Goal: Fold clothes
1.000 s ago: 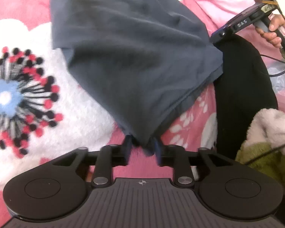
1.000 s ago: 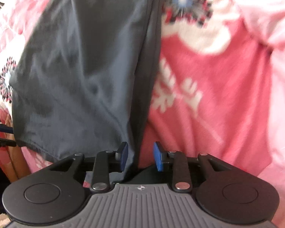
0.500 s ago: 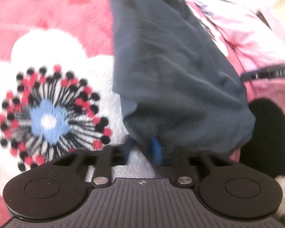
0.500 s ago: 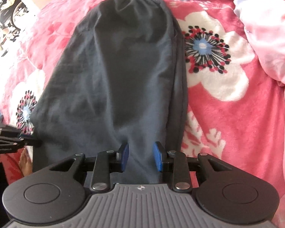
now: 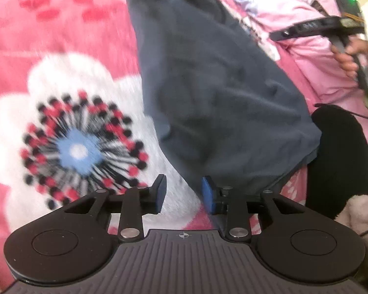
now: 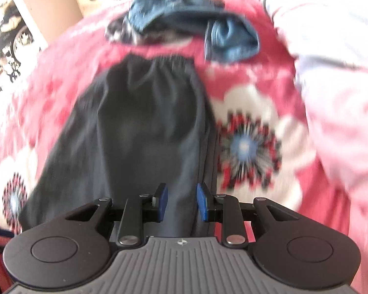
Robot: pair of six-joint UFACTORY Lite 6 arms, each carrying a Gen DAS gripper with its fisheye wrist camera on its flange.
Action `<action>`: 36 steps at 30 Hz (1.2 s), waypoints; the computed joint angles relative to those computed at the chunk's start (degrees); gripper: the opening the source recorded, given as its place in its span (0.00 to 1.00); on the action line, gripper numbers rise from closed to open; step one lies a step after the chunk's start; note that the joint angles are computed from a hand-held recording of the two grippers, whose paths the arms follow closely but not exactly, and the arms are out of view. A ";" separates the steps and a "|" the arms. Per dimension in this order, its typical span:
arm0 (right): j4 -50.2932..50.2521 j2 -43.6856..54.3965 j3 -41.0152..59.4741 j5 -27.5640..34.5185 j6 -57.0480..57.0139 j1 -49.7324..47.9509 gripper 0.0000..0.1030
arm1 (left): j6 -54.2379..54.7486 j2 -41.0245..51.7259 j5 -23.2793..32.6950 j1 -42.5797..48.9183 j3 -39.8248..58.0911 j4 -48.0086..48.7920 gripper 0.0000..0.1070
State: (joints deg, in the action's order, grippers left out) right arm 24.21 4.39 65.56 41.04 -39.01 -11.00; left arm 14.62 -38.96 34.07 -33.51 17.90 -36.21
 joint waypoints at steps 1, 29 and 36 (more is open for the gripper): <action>1.25 2.88 2.60 -0.77 -0.42 0.30 0.28 | 0.31 0.07 -0.15 0.56 0.67 -0.17 0.35; 11.77 54.15 54.77 -7.71 2.06 5.50 0.03 | 32.93 26.97 -1.13 4.06 7.68 -26.60 0.39; 19.07 44.52 44.18 -11.39 -5.47 4.35 0.23 | 33.34 26.49 -1.22 3.69 7.28 -26.64 0.40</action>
